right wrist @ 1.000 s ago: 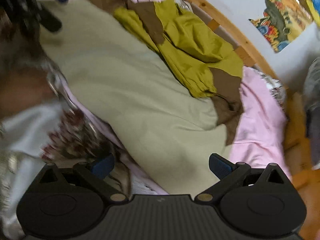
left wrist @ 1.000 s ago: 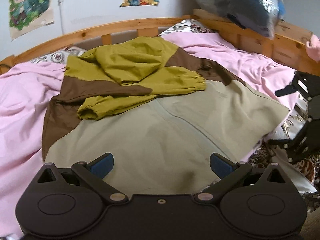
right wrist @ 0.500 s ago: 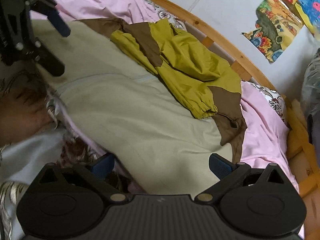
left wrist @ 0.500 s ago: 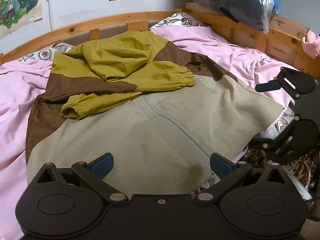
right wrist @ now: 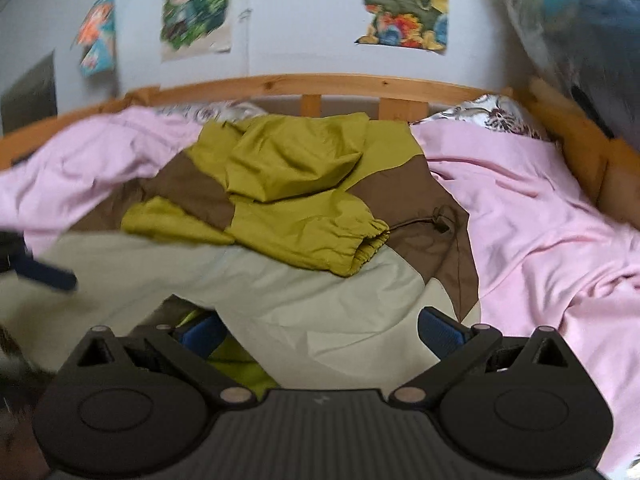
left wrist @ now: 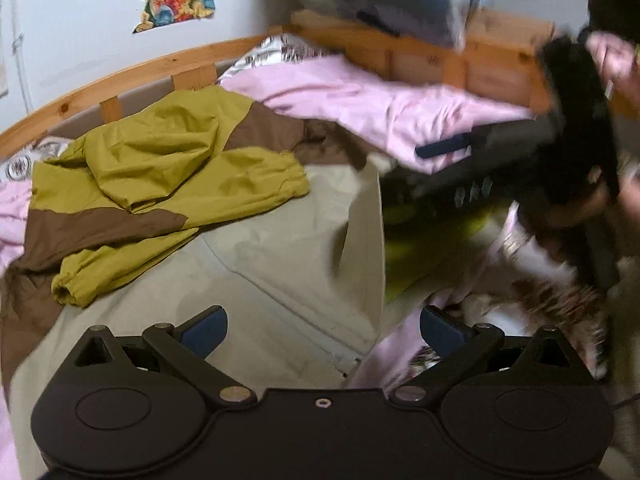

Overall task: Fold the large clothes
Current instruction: 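Grasp the khaki hem edge with the right tool and lift it, then fold the khaki hem side over the jacket body with the right tool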

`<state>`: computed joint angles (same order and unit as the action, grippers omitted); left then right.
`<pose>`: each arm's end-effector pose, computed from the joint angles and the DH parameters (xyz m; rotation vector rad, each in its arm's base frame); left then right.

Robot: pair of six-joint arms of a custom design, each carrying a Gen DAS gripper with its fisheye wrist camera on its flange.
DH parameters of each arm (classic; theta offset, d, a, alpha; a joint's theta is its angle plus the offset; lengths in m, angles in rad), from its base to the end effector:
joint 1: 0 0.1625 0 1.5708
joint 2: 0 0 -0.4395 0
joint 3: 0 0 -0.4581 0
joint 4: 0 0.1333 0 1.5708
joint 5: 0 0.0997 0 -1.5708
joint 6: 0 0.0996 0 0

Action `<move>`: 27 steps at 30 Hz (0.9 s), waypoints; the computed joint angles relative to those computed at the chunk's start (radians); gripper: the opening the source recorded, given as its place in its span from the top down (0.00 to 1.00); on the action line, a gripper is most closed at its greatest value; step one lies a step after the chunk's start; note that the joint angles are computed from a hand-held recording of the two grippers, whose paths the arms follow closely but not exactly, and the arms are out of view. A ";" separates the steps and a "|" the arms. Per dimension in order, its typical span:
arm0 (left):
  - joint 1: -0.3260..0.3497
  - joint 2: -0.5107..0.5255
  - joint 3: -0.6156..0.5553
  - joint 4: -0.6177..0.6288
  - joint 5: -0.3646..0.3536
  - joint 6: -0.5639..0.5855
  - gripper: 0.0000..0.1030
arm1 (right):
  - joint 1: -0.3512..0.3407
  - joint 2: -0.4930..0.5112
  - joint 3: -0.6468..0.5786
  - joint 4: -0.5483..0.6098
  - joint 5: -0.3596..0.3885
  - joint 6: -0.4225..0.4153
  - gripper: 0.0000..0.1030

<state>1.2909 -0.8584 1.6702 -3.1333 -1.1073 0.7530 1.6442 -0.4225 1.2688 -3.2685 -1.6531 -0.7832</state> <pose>-0.0325 -0.7567 0.1656 0.9969 2.2101 -0.7912 0.1867 -0.8334 0.0093 1.0251 -2.3610 1.0573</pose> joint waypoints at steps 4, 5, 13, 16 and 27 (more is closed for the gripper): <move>-0.005 0.034 -0.037 0.020 0.075 0.026 0.01 | -0.007 0.003 -0.011 -0.006 0.017 0.038 0.00; -0.003 0.030 -0.041 0.042 0.074 0.021 0.01 | -0.008 0.002 -0.011 -0.006 0.016 0.046 0.00; 0.006 0.017 -0.036 0.086 0.156 0.113 0.01 | -0.007 -0.027 0.031 0.023 -0.038 0.008 0.00; 0.000 0.033 -0.038 0.036 0.202 0.157 0.00 | -0.007 -0.029 0.035 0.016 -0.037 0.009 0.00; -0.020 0.033 -0.047 -0.047 0.153 0.246 0.11 | -0.011 -0.034 0.035 -0.003 -0.041 0.049 0.00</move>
<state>1.2705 -0.8253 1.6236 -3.1801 -0.9542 0.9988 1.6332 -0.4565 1.3041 -3.2712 -1.6939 -0.7342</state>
